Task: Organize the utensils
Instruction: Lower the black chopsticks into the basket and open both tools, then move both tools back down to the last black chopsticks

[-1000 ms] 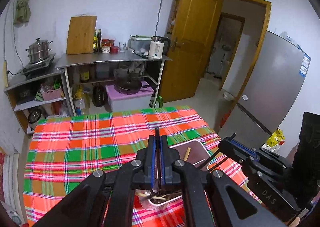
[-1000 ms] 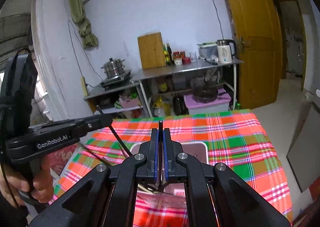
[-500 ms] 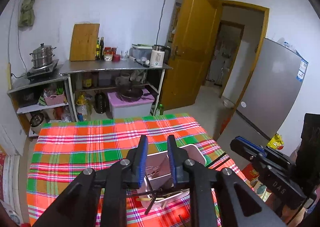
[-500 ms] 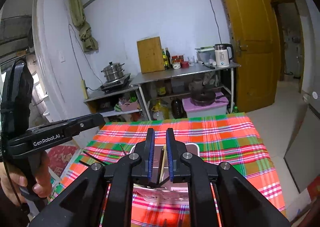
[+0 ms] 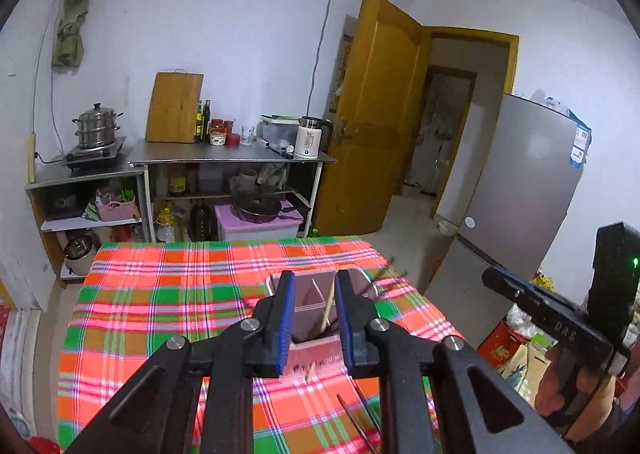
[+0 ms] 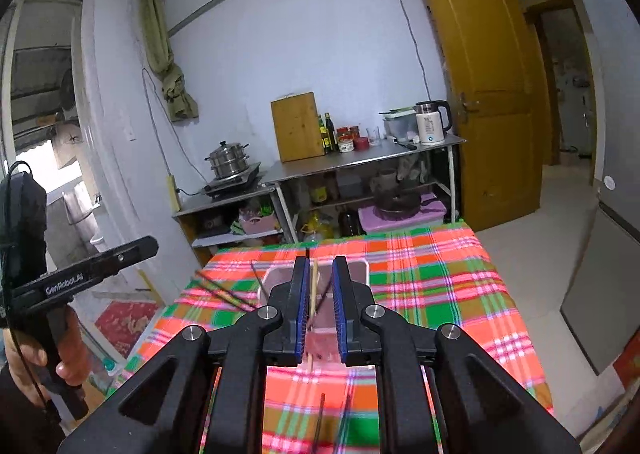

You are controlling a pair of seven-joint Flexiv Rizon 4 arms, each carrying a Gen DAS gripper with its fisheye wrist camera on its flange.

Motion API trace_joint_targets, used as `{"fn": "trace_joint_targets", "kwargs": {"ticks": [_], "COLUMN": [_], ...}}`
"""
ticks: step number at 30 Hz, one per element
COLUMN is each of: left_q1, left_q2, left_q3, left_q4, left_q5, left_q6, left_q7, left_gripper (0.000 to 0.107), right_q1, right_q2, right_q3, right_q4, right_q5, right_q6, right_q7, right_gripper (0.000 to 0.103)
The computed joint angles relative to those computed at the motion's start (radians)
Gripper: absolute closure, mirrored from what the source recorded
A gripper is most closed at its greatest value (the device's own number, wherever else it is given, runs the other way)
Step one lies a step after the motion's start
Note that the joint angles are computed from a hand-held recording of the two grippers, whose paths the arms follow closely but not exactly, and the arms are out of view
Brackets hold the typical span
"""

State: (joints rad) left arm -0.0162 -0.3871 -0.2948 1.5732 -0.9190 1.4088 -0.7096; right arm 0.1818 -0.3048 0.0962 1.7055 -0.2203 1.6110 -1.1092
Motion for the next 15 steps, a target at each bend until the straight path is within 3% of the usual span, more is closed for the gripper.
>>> {"fn": "trace_joint_targets", "kwargs": {"ticks": [4,6,8,10,13,15], "left_q1": [0.005,-0.006,-0.024,-0.044,-0.085,-0.112], "left_q2": [0.059,0.086,0.110,0.127,0.146,0.152], "left_q3": [-0.055,-0.073,-0.075,-0.077,-0.066,-0.050], "left_q4": [0.113,0.161,0.199,0.226,0.259,0.270], "left_q5": [-0.131,-0.223,-0.303,-0.389,-0.509,-0.577], "left_q6": [0.076,0.114,0.133,0.151,0.187,0.200], "left_q7": [0.110,0.187,0.245,0.313,0.408,0.466], "left_gripper": [0.088,0.088,0.088,0.088,0.088,0.088], "right_q1": [0.028,0.070,0.067,0.107,0.100,0.148], "right_q2": [0.048,0.072,0.088,0.108,0.126,0.144], "right_q3": [-0.039,-0.096,-0.093,-0.145,-0.133,-0.196], "right_q4": [0.087,0.136,0.173,0.219,0.267,0.312], "right_q5": [-0.022,-0.057,-0.066,-0.100,-0.111,-0.157], "right_q6": [0.024,0.043,0.056,0.072,0.081,0.098], "right_q7": [0.027,0.066,0.076,0.114,0.129,0.169], "right_gripper": [0.091,0.091,0.091,0.091,0.091,0.091]}}
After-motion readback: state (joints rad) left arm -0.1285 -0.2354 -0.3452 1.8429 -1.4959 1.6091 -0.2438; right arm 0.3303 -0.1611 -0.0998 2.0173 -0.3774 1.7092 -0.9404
